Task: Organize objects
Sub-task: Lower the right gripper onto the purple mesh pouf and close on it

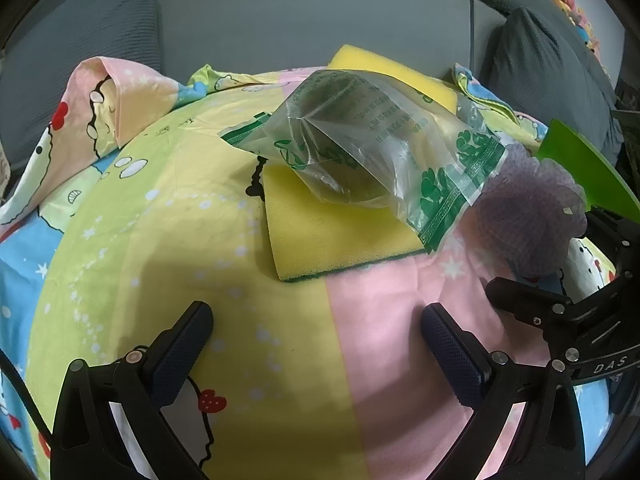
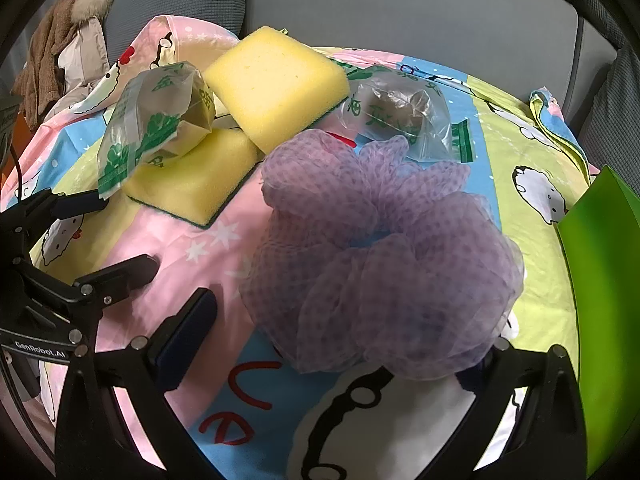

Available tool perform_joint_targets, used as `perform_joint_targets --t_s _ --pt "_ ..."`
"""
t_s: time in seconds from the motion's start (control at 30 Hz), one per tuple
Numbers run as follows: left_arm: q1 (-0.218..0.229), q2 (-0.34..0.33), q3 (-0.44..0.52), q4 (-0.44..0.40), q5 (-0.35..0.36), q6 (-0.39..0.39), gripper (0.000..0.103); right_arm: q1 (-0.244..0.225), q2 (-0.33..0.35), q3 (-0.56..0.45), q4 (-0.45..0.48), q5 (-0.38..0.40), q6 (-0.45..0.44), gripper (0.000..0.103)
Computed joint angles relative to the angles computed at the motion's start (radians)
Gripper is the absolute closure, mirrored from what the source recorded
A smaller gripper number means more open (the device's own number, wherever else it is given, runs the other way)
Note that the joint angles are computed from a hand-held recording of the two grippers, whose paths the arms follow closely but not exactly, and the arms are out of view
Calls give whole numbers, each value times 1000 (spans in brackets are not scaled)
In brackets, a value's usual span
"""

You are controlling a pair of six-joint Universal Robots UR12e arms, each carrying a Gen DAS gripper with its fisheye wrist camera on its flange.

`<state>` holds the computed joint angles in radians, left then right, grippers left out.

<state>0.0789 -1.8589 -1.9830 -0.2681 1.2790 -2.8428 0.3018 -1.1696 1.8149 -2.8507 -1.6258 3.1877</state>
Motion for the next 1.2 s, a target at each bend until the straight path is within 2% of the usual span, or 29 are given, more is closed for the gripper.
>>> perform_joint_targets --t_s 0.23,0.3,0.4,0.53,0.63,0.73,0.87,1.0,1.1,1.2 --pt "-4 8 10 -42 20 -21 0 3 -5 0 3 -12 57 1" --pt "-6 10 1 -20 11 -3 0 1 -10 7 -9 -1 75 1" --pt "-16 24 -15 16 26 59 0 -13 -24 22 -29 63 107 2" --pt "-8 45 -33 52 -18 64 0 -14 -42 44 -74 55 147 3" --pt "13 57 -36 60 -72 18 0 -25 -59 66 -118 97 189 5" --pt "41 63 -34 69 -140 -57 0 -25 -70 78 -173 104 208 7" --pt "70 61 -26 72 -194 -158 0 -24 -85 77 -219 121 237 14" --pt "96 59 -25 82 -257 -224 0 -26 -92 49 -192 153 275 22" --pt "106 56 -23 78 -287 -256 0 -36 -90 16 -171 226 299 22" --pt "111 55 -19 53 -313 -262 0 -41 -93 1 -164 236 315 22"
